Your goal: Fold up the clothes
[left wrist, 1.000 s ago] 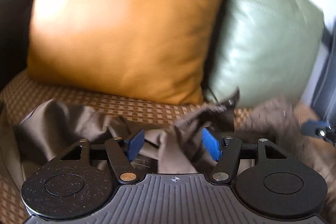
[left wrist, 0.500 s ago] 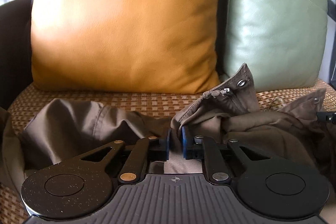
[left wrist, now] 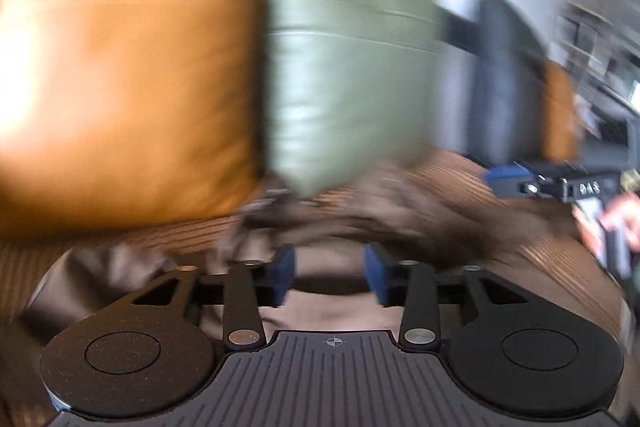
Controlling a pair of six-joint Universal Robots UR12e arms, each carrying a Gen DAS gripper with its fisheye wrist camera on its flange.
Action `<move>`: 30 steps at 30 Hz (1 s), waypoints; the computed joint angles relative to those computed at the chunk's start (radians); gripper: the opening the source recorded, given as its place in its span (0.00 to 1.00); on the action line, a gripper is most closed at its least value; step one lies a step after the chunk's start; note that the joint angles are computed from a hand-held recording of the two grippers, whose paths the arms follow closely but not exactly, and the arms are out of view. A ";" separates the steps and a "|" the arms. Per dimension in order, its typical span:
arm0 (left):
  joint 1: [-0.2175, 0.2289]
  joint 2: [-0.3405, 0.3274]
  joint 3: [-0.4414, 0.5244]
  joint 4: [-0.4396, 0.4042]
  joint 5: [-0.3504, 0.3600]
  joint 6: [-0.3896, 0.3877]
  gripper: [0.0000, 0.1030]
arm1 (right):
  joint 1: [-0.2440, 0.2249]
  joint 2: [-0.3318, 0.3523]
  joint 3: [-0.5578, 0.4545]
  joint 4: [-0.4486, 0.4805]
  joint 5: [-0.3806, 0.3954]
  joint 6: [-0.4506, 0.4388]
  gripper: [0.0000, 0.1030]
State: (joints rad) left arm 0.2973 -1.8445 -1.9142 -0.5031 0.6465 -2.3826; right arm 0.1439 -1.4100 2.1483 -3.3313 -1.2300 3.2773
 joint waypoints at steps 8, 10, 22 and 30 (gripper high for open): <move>-0.063 0.052 0.049 -0.411 0.084 0.432 0.84 | 0.007 -0.074 -0.051 0.367 0.187 -0.408 0.71; -0.078 0.042 0.054 -0.399 0.125 0.439 0.84 | 0.018 -0.071 -0.074 0.458 0.183 -0.481 0.71; -0.086 -0.066 0.017 0.036 0.131 0.040 0.27 | 0.059 0.032 -0.129 0.393 0.079 -0.509 0.14; -0.128 -0.171 0.003 0.329 0.340 -0.189 0.75 | 0.101 0.178 -0.174 0.303 -0.139 -0.405 0.66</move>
State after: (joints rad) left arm 0.1696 -2.0154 -1.9111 -0.1745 0.9867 -2.5715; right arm 0.2449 -1.2324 1.9748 -3.0282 -1.3690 2.8718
